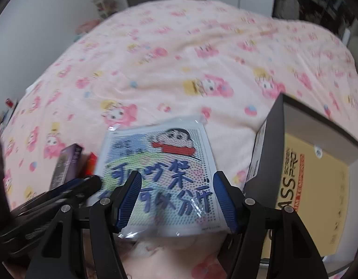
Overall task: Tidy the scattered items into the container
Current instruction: 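Grasp the Shin-chan crayon-art packet with the right gripper and lift it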
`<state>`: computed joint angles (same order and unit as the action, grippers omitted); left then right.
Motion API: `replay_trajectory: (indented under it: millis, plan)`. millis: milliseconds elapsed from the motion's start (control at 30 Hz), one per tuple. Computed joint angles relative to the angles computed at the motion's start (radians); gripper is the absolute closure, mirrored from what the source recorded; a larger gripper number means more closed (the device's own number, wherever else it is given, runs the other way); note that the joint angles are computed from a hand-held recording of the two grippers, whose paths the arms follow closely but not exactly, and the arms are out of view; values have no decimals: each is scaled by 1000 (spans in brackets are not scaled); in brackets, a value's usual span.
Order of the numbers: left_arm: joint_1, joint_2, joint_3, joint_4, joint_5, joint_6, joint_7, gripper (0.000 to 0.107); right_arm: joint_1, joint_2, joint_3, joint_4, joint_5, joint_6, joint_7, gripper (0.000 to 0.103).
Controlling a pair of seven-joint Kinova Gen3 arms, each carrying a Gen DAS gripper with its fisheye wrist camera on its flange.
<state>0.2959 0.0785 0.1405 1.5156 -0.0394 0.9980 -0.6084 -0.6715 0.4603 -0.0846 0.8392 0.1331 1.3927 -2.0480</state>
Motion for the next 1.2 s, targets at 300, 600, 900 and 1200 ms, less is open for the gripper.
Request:
replay_trajectory:
  millis: [300,600,900,1200]
  plan:
    - [-39,17,-6,20,108,-31,-79,63,34,174,21,-206,-72,177,6,38]
    - [-35,13,-16,27,103,-31,-52,68,81,269,14,-353,-145,266,16,25]
    - [-29,-12,-21,53,22,-43,75,68,121,183,-27,-228,-242,212,73,24]
    - [-39,13,-13,41,62,-32,28,63,40,68,-12,-14,-147,82,82,22]
